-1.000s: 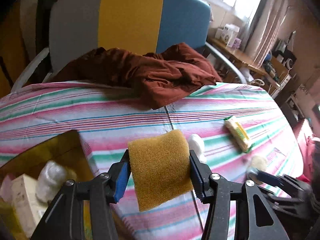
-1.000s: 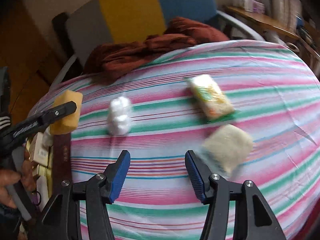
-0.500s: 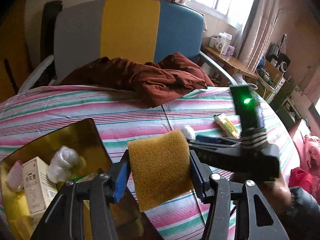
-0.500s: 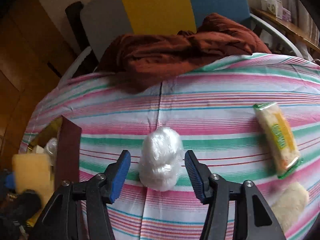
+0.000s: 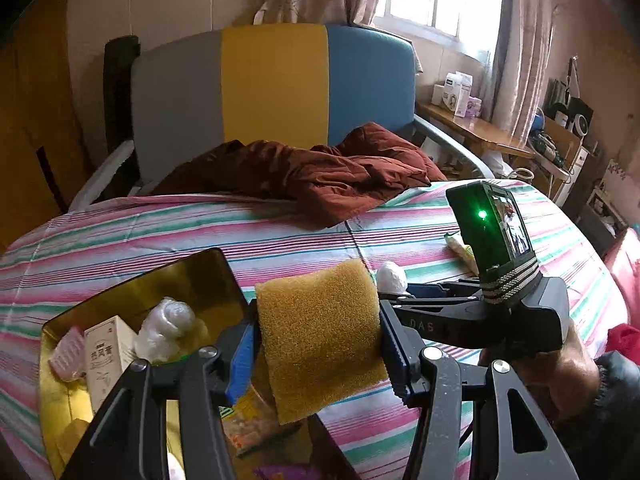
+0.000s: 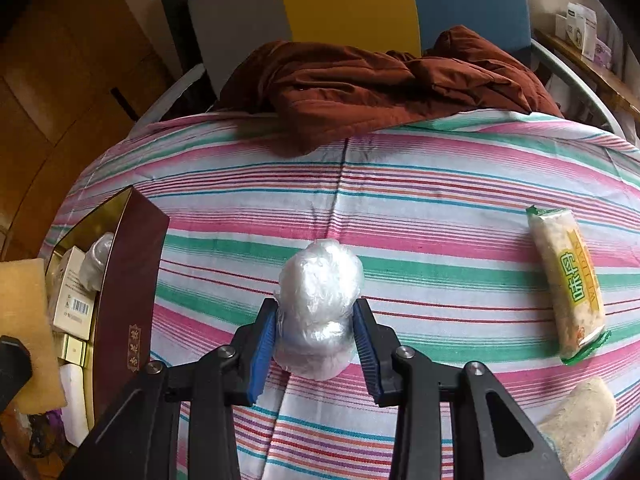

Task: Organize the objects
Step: 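Grasp the yellow sponge with the left tool while the right tool grasps the plastic-wrapped white roll, then carry the sponge and white roll into the gold tray and open both tools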

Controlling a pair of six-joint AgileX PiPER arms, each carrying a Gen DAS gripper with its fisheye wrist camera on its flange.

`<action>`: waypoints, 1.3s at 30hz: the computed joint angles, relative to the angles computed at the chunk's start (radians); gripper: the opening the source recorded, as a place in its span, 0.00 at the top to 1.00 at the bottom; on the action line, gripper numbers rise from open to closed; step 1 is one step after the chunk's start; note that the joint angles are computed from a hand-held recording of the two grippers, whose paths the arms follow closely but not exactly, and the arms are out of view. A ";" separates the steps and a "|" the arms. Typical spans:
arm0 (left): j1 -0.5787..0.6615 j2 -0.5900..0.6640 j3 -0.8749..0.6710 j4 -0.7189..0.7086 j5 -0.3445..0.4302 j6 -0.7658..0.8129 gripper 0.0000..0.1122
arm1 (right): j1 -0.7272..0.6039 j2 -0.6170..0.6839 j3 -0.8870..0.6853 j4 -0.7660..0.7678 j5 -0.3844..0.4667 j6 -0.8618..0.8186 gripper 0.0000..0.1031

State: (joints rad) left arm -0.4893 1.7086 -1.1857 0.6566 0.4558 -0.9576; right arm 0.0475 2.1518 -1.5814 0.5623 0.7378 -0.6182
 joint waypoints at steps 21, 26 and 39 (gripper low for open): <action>-0.071 -0.082 0.074 0.063 0.065 -0.087 0.50 | 0.031 -0.063 0.083 0.045 -0.016 -0.102 0.64; -0.082 -0.121 0.103 0.082 0.080 -0.110 0.50 | 0.041 -0.077 0.103 0.045 -0.026 -0.100 0.64; -0.021 -0.317 0.304 0.084 0.046 -0.152 0.49 | 0.080 -0.249 0.265 0.093 -0.043 -0.081 0.64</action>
